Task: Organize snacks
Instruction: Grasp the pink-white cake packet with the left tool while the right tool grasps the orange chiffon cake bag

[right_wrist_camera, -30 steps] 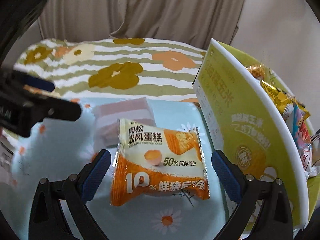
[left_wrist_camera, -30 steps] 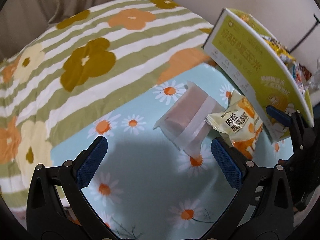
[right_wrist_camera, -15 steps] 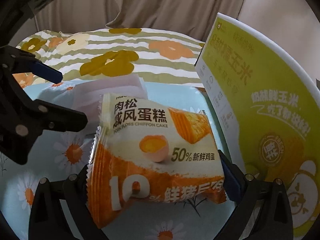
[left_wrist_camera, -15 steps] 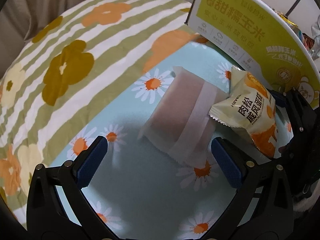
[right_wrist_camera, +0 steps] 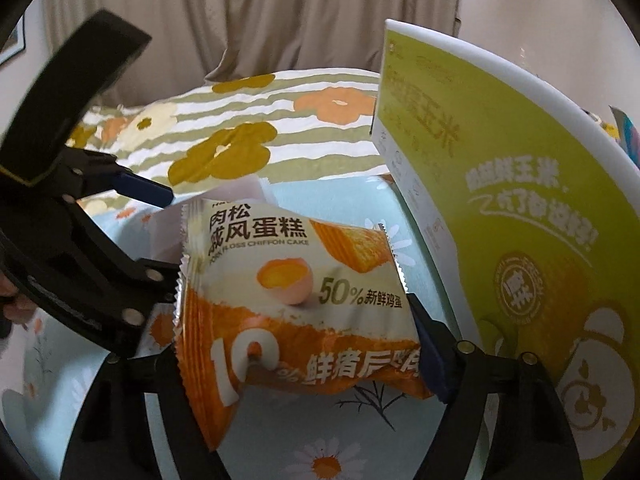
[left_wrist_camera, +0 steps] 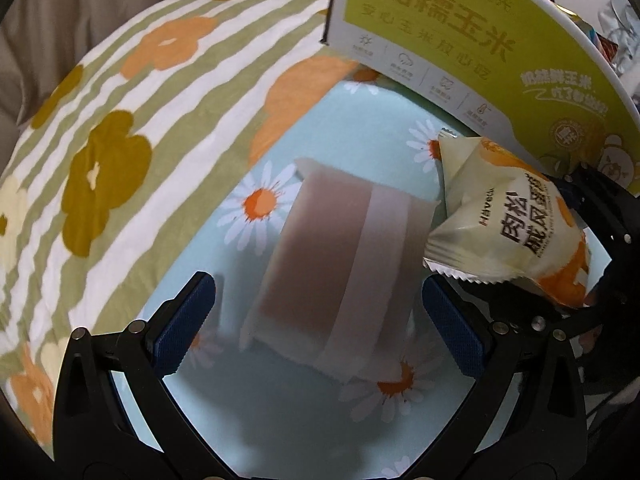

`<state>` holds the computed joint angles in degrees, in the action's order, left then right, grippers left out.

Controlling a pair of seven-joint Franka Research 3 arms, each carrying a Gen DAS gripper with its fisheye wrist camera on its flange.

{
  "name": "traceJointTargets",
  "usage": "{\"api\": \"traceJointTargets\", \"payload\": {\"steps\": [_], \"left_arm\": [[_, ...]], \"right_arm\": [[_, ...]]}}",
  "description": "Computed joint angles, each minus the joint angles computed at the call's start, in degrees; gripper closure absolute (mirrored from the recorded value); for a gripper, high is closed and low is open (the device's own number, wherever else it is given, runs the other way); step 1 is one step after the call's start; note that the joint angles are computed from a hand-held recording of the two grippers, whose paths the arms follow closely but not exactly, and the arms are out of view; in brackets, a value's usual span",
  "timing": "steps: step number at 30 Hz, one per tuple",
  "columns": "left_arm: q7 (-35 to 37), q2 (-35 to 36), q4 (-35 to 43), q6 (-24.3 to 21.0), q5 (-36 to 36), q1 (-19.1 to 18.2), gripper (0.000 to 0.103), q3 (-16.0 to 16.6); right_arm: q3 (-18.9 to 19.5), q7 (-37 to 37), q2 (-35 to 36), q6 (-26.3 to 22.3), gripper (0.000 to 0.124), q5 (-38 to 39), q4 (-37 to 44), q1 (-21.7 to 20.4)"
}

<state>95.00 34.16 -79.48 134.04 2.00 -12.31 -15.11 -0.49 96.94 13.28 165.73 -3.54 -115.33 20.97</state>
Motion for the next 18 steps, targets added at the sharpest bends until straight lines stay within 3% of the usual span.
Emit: {"api": "traceJointTargets", "payload": {"steps": [3,9,18], "left_arm": [[1.39,1.55,2.21,-1.32,-1.37,0.38,0.017,-0.89],[2.86,1.52,2.14,-0.05,0.76,-0.86,0.036,-0.34],[2.28,0.66,1.3,-0.44,1.0,-1.15,0.039,0.08]], "right_arm": [[-0.89,2.85,-0.28,-0.5,0.05,-1.41,-0.08,0.81],[-0.26,3.08,-0.27,-0.08,0.05,-0.12,-0.22,0.24],[1.51,-0.85,-0.39,0.13,0.05,3.94,-0.27,-1.31]]}}
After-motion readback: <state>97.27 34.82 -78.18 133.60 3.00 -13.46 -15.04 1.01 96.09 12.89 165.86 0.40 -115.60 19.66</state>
